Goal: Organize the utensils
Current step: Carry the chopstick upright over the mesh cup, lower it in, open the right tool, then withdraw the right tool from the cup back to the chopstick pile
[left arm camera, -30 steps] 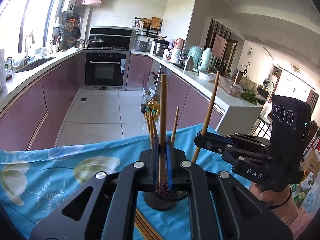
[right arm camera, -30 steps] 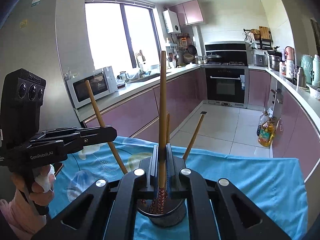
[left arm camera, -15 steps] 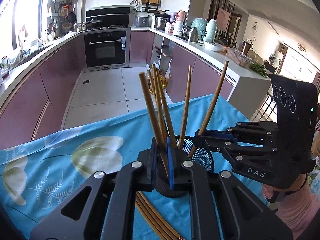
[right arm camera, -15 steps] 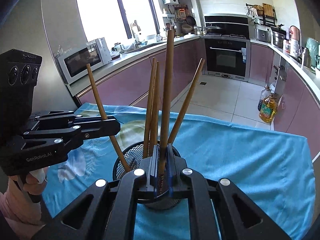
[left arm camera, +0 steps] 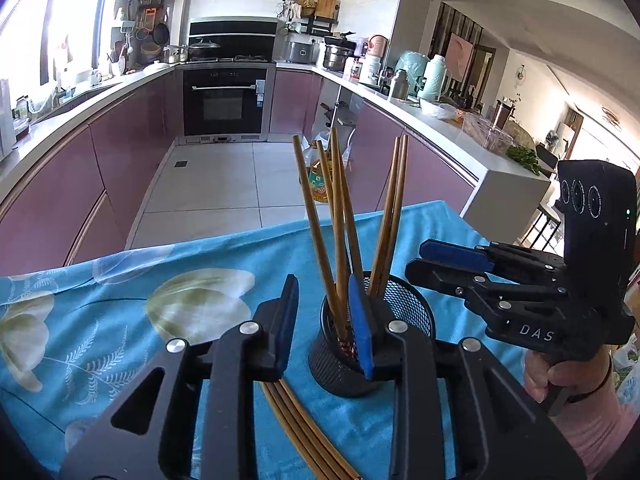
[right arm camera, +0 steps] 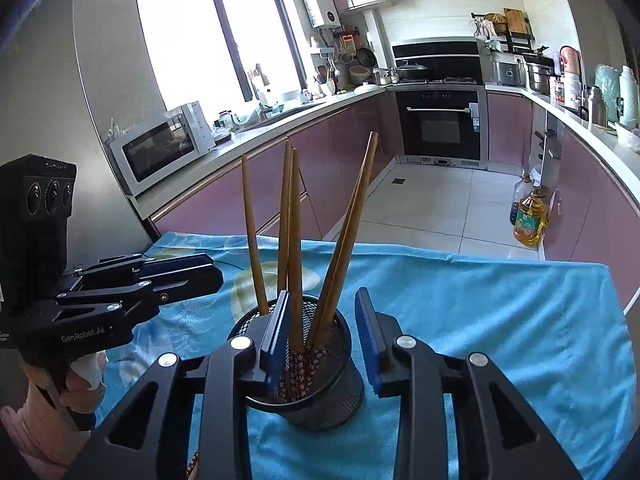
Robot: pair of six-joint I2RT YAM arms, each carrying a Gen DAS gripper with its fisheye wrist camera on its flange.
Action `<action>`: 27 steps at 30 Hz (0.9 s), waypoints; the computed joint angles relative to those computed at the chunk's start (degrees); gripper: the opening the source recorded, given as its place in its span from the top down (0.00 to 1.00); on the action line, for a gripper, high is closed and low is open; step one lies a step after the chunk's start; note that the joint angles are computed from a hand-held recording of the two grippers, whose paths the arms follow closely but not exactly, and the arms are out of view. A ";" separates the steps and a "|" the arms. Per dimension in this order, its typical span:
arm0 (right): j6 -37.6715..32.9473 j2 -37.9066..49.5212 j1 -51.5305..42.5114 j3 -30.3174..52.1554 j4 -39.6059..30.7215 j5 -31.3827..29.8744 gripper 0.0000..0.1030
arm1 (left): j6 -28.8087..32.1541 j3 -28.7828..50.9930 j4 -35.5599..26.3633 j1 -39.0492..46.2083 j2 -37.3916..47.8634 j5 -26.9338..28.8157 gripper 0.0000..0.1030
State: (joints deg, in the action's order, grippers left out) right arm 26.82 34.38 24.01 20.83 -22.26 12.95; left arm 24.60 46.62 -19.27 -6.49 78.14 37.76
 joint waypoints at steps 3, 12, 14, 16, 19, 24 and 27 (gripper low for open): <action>1.34 -2.77 3.03 0.11 -2.23 2.35 0.67 | 1.15 -1.63 0.04 3.02 -2.23 1.60 0.69; 10.91 -8.76 27.61 -1.19 -10.48 17.75 0.56 | 9.43 -7.89 -2.36 15.04 -7.70 6.34 0.50; 13.82 -8.03 29.99 -2.85 -10.08 17.70 0.55 | 12.27 -9.33 -3.24 17.25 -7.28 6.58 0.47; 16.60 -5.71 30.89 -5.34 -7.55 16.35 0.55 | 14.59 -10.93 -3.22 19.49 -6.21 6.21 0.44; 19.40 0.44 31.29 -8.34 -1.54 14.02 0.55 | 16.60 -14.69 0.39 21.22 -5.08 3.84 0.38; 22.58 15.86 32.95 -9.89 11.28 12.29 0.55 | 18.59 -19.08 5.42 22.16 -1.45 -0.06 0.36; 23.85 22.62 34.77 -8.62 14.42 13.34 0.55 | 19.47 -20.97 8.11 22.87 0.03 -1.19 0.35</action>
